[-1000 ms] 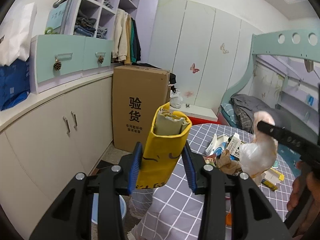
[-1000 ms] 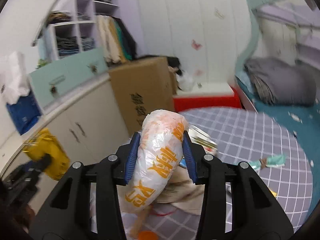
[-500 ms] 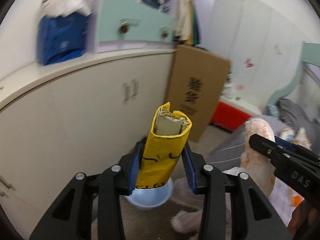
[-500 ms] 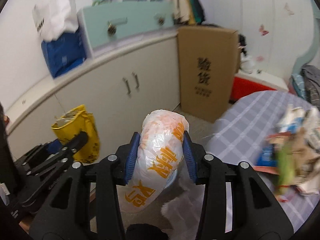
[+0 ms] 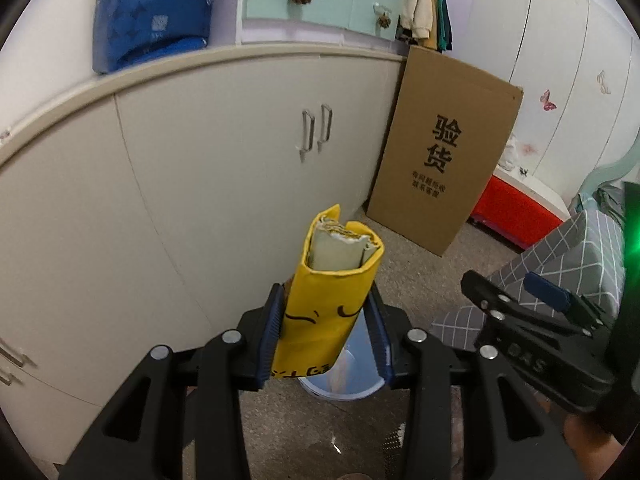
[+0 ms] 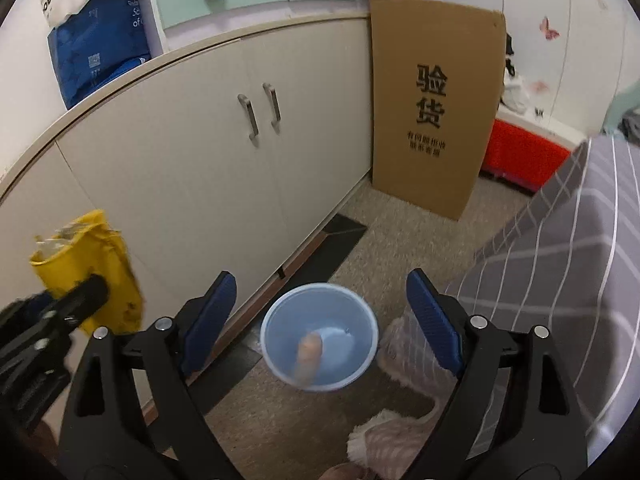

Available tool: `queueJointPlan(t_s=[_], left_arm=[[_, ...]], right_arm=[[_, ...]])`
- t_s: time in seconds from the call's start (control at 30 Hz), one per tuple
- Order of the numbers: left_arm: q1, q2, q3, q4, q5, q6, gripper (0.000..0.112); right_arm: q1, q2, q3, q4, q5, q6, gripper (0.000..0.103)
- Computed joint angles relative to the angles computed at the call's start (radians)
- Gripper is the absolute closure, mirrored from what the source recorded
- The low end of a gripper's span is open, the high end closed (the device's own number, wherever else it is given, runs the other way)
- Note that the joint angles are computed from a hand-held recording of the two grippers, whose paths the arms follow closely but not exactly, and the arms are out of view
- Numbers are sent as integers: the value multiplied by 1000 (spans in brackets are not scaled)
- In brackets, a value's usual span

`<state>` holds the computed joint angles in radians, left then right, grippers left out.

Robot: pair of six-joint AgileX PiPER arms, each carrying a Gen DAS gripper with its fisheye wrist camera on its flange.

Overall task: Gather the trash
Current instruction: 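Carry both items to the blue bin and release them inside, then return both tools to the table and grasp the orange bottle cap with the left tool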

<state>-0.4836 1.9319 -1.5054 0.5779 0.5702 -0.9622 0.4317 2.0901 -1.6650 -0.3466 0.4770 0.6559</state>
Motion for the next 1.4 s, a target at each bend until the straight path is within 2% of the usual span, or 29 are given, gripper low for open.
queueJointPlan(t_s=[0.17, 0.33, 0.47, 0.6, 0.67, 0.7, 0.77, 0.8, 0.83, 0.93, 1.03, 1.27, 1.4], left_arm=[[1, 54, -45, -69, -10, 73, 72], [-1, 86, -92, -133, -9, 137, 72], [-7, 111, -141, -152, 8, 168, 72], [-10, 151, -216, -205, 15, 228, 72], [-11, 178, -272, -236, 34, 266, 71], [-9, 187, -293, -257, 30, 288, 69], [-4, 196, -317, -287, 3, 317, 57], [-3, 210, -345, -285, 7, 311, 38], [-5, 227, -377, -263, 31, 280, 32], [-3, 237, -408, -249, 71, 232, 32], [-1, 204, -363, -267, 53, 216, 32], [-48, 84, -218, -168, 15, 128, 30], [-81, 23, -177, -122, 25, 88, 30]], right_arm=[[-3, -66, 94, -58, -44, 83, 15], [26, -115, 158, -307, -54, 301, 14], [18, -149, 196, -383, -78, 404, 13], [24, -185, 234, -619, -60, 647, 12], [21, -205, 249, -673, -56, 706, 11], [16, -214, 257, -684, -62, 721, 11], [9, -239, 283, -752, -71, 804, 10], [6, -247, 289, -763, -67, 817, 10], [1, -254, 293, -765, -70, 822, 10], [-3, -269, 304, -764, -68, 830, 9], [-7, -281, 319, -754, -73, 830, 9], [2, -343, 359, -705, -57, 794, 9], [13, -417, 414, -717, -47, 809, 9]])
